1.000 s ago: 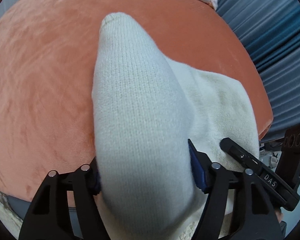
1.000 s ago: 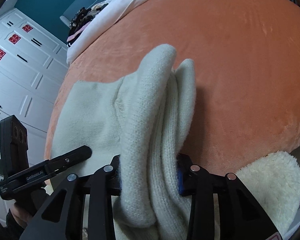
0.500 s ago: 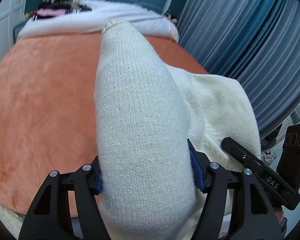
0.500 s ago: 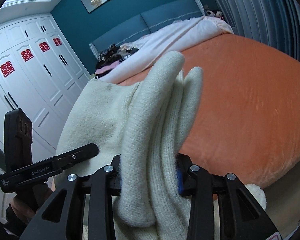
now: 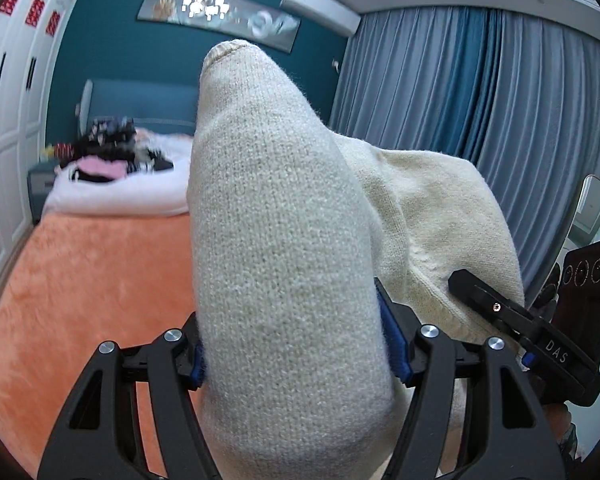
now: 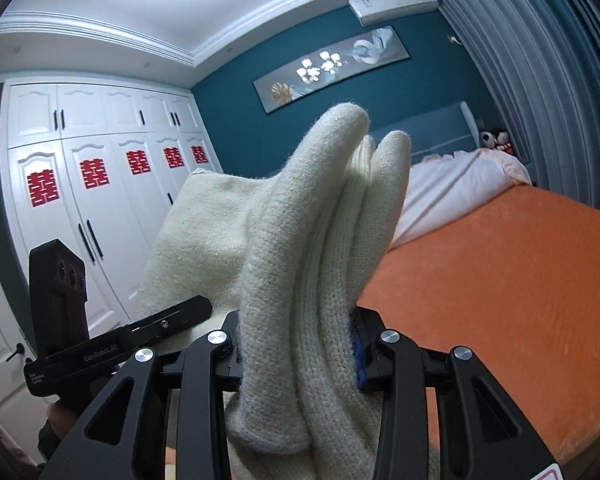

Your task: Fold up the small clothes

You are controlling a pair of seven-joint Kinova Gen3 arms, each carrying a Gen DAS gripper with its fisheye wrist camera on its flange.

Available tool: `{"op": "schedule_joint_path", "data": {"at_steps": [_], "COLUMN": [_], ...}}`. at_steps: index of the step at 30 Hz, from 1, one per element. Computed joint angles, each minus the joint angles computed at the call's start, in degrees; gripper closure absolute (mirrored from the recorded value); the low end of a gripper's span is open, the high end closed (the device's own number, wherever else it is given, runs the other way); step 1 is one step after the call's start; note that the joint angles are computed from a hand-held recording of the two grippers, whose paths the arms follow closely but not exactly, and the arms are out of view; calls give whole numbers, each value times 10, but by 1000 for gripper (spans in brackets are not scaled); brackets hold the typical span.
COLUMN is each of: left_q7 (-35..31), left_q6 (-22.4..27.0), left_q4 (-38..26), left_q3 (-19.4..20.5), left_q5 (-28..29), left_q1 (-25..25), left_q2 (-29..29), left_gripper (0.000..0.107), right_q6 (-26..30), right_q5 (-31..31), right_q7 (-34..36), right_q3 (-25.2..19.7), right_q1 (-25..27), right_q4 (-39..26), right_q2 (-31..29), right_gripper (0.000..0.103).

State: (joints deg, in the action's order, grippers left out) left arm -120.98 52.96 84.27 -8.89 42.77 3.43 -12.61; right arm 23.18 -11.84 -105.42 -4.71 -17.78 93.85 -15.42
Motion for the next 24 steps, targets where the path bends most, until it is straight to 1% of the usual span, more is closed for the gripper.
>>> {"op": "schedule_joint_path", "data": {"at_steps": [3, 5, 6, 7, 10, 11, 12, 13, 14, 15, 16, 17, 18, 19, 20, 21, 22, 23, 24], "left_q7": [-33, -46, -51, -52, -51, -50, -44, -44, -37, -20, 1, 23, 40, 47, 44, 33, 12, -4, -20], "left_q6": [13, 18, 23, 33, 71, 72, 68, 54, 31, 8, -16, -35, -45, -45, -46, -57, -67, -70, -72], "left_q4": [-20, -23, -26, -29, -22, -9, 8, 29, 56, 82, 106, 128, 153, 171, 189, 213, 229, 242, 245], "left_q3": [-34, -44, -51, -58, -70, -64, -62, -69, -83, -106, -118, -125, -125, -116, -97, -80, -61, -41, -19], "left_q5": [23, 27, 30, 34, 44, 40, 32, 28, 14, -9, -33, -52, -63, -64, -56, -38, -18, -3, 16], "left_q1": [-8, -19, -26, -34, -67, -81, -85, -78, -61, -34, -19, -13, -19, -35, -61, -88, -114, -141, -168], "left_q2": [3, 5, 11, 20, 50, 68, 85, 101, 117, 140, 164, 183, 192, 190, 178, 160, 150, 141, 141], "left_gripper": [43, 42, 42, 41, 40, 40, 38, 37, 35, 36, 36, 46, 50, 50, 47, 37, 32, 23, 19], "right_q6": [-24, -32, -33, -31, -21, -11, -1, 0, 1, 11, 31, 43, 51, 51, 41, 31, 30, 37, 45], "right_q5": [-18, -61, -84, -107, -177, -200, -218, -226, -225, -214, -194, -171, -153, -141, -126, -107, -88, -78, -78], "right_q7": [17, 52, 71, 84, 130, 143, 150, 152, 151, 140, 120, 96, 73, 50, 27, 12, 5, 4, 10], "right_q3": [-4, -27, -28, -19, 42, 51, 50, 38, 36, 44, 63, 90, 108, 115, 112, 98, 81, 59, 45], "right_q1": [-19, -1, -3, -15, -77, -83, -79, -68, -67, -74, -88, -112, -128, -134, -136, -128, -116, -95, -80], "right_q4": [-28, -42, -48, -54, -53, -51, -46, -38, -25, -17, -10, 8, 22, 41, 62, 78, 83, 78, 70], "right_q2": [23, 42, 53, 66, 104, 122, 144, 162, 186, 213, 239, 258, 267, 265, 252, 237, 229, 230, 235], "right_gripper": [68, 68, 68, 67, 67, 66, 63, 59, 58, 56, 56, 58, 61, 61, 61, 58, 51, 46, 38]}}
